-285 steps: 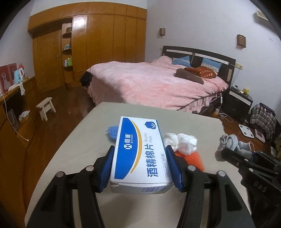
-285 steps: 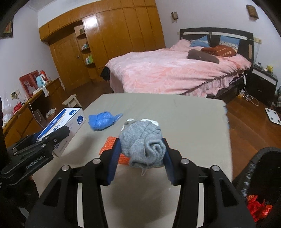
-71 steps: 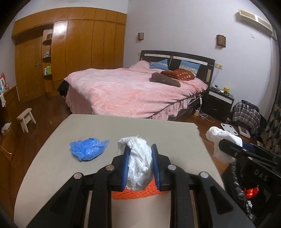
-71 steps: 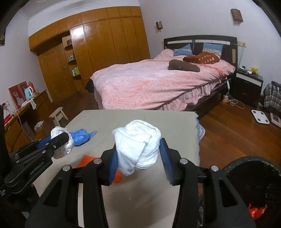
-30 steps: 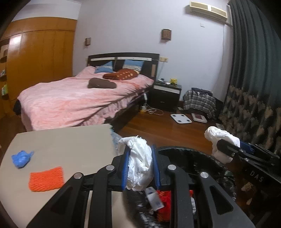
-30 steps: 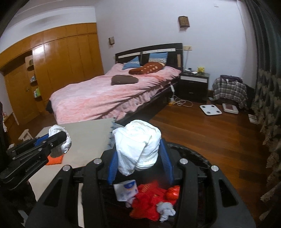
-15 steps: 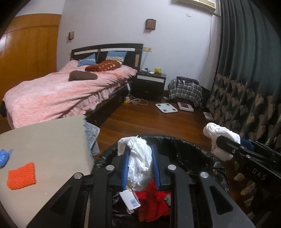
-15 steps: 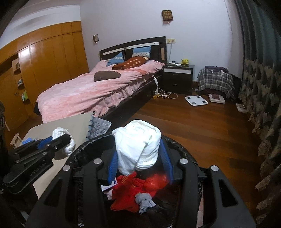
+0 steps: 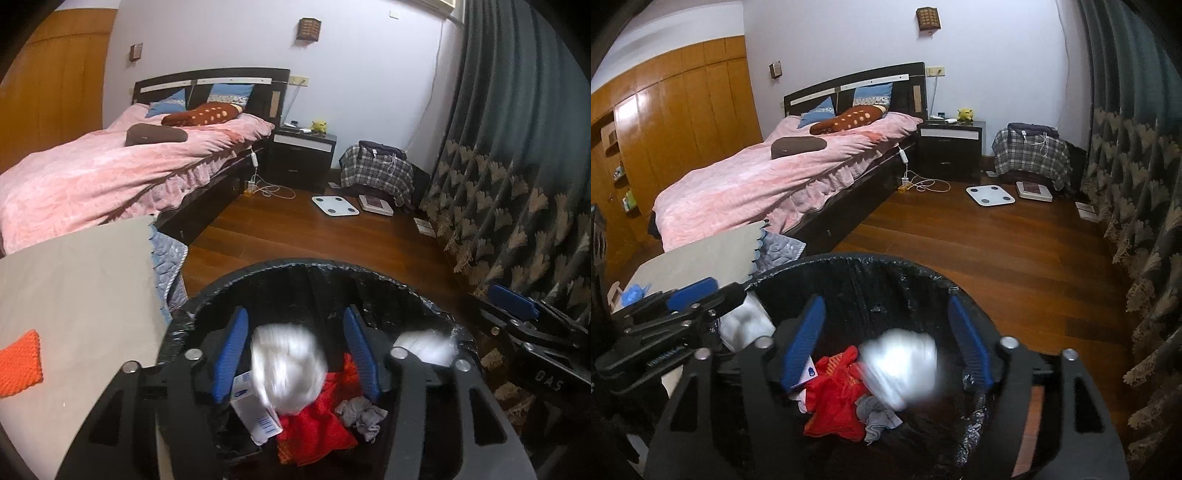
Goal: Collect trash
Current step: 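Open both grippers to drop the white cloth and tissue into the bin, then move both grippers back toward the blue bag and orange mesh pad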
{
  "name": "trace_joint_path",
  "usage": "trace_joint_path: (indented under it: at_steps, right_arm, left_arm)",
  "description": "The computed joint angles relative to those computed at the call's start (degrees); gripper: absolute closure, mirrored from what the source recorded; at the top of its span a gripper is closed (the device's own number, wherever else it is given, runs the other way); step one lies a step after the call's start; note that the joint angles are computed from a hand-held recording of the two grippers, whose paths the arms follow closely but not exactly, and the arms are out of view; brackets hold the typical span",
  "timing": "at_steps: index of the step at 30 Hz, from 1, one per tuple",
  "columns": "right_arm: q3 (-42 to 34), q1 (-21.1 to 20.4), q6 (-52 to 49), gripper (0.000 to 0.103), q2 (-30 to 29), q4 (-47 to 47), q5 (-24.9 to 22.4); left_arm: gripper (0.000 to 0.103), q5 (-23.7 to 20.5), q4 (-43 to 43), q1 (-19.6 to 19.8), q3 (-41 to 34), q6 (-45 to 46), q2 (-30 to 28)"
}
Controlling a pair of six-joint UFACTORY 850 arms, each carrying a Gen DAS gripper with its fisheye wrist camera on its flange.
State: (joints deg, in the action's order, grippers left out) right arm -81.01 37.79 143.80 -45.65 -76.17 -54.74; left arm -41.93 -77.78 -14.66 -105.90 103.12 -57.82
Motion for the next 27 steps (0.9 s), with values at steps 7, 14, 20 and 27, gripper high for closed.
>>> trace_joint_path:
  at_steps: [7,14,20,27]
  right_arm:
    - [0.3,0.2,2.1,0.006,0.6,-1.3,-0.4]
    - [-3.9,0.5,-1.1,0.006,-1.0,-2.8,0.3]
    - [-12.9,0.2,-6.3,0.006,-5.5,-4.8,3.4]
    - [-29.4,-0.6,-17.2,0.006,-14.4,-3.7,8.0]
  left_arm:
    - [0.017,1.6,-4.6,2.0,-0.1,2.2,0.6]
    - [0.013,3.8,-7.3,5.1,-1.5,3.2,0.6]
    - [0.013,5.8,-9.0,8.2,-3.8,2.5,-0.2]
    - [0.013,9.8,-8.8,12.0,-9.1,1.6,-3.4]
